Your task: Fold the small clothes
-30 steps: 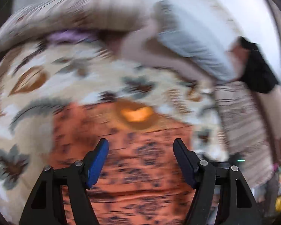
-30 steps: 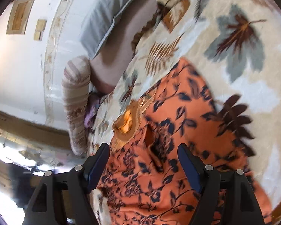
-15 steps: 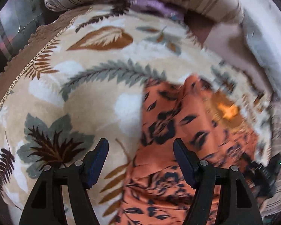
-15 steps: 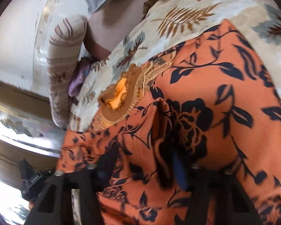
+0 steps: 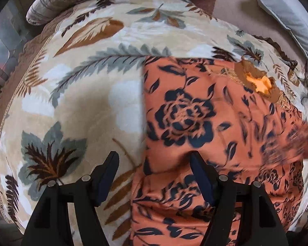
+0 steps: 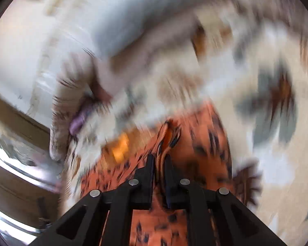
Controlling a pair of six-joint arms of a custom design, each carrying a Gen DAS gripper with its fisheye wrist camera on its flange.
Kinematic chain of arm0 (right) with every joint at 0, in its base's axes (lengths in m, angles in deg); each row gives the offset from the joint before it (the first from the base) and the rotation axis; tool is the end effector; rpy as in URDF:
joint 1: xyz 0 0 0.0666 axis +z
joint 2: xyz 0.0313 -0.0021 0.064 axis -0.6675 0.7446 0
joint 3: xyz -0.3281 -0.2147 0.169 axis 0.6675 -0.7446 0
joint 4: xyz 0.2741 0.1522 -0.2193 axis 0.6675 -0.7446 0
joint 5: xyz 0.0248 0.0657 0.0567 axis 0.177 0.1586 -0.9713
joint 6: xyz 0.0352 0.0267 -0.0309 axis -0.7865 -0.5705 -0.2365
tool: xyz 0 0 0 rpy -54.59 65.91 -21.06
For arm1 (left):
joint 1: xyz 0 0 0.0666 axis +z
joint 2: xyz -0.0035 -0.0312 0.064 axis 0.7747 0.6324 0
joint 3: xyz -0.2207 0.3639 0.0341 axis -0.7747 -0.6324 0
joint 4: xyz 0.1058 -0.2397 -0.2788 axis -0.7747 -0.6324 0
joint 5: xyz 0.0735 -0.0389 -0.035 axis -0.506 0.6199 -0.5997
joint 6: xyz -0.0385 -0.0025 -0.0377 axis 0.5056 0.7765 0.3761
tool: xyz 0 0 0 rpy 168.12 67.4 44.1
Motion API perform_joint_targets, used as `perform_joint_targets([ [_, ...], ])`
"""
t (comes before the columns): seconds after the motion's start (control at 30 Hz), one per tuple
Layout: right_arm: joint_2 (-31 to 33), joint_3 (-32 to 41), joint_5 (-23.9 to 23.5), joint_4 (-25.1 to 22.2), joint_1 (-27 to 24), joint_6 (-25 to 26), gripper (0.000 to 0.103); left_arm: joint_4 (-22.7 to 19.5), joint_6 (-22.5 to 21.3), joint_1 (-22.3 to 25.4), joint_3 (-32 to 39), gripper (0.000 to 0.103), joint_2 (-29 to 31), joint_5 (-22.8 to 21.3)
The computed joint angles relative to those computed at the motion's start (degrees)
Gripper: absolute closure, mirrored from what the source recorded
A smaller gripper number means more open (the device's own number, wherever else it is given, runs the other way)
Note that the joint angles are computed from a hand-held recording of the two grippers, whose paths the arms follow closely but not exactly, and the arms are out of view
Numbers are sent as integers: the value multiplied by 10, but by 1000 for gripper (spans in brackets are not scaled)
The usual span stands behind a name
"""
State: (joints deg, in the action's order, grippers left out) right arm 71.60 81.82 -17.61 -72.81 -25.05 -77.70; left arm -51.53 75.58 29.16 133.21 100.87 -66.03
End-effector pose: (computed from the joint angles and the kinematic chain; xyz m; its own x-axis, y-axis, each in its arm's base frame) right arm 0.4490 0.1428 0.3081 -0.7434 0.6256 -0.2367 0.3702 0.6796 0.6333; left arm 0.4939 -0.1936 0.3333 -0.9516 -0.0077 -0.3074 0.0066 0.9989 -0.0457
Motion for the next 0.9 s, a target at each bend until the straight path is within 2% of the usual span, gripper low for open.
perform_joint_targets([
  [0.03,4,3,2,-24,-6,-15,91,6,2,-4,4,31,-1,-3],
  [0.1,-10,-12,39,-22,-17,-42,90,23,2,-11,8,31,-2,-3],
  [0.17,-33,-28,90,-14,-23,-69,76,33,-3,-19,17,31,3,-7],
  [0.23,-46,-41,117,20,-20,-73,45,30,-8,-29,28,31,15,-13],
  [0.27,-47,-42,118,43,-18,-63,43,23,-13,-34,33,31,24,-17],
  [0.33,-43,-33,104,69,-4,-19,43,3,-20,-42,41,31,43,-36],
  [0.4,-29,-16,82,69,11,27,43,-5,-28,-51,43,29,56,-59],
  [0.43,-20,-7,68,59,17,47,43,-5,-37,-56,39,25,60,-77],
  [0.53,19,24,35,6,30,82,46,1,-47,-63,30,24,53,-99],
  [0.6,51,48,15,-53,36,91,49,-11,-39,-65,36,24,56,-103],
  [0.63,65,56,18,-82,38,96,54,-18,-30,-67,38,24,56,-107],
  [0.73,59,57,56,-85,49,102,56,-21,-11,-85,26,24,40,-131],
  [0.83,36,53,113,-81,71,127,56,14,0,-101,-6,24,11,-144],
  [0.9,31,49,113,-66,83,140,56,23,7,-109,-25,23,7,-153],
])
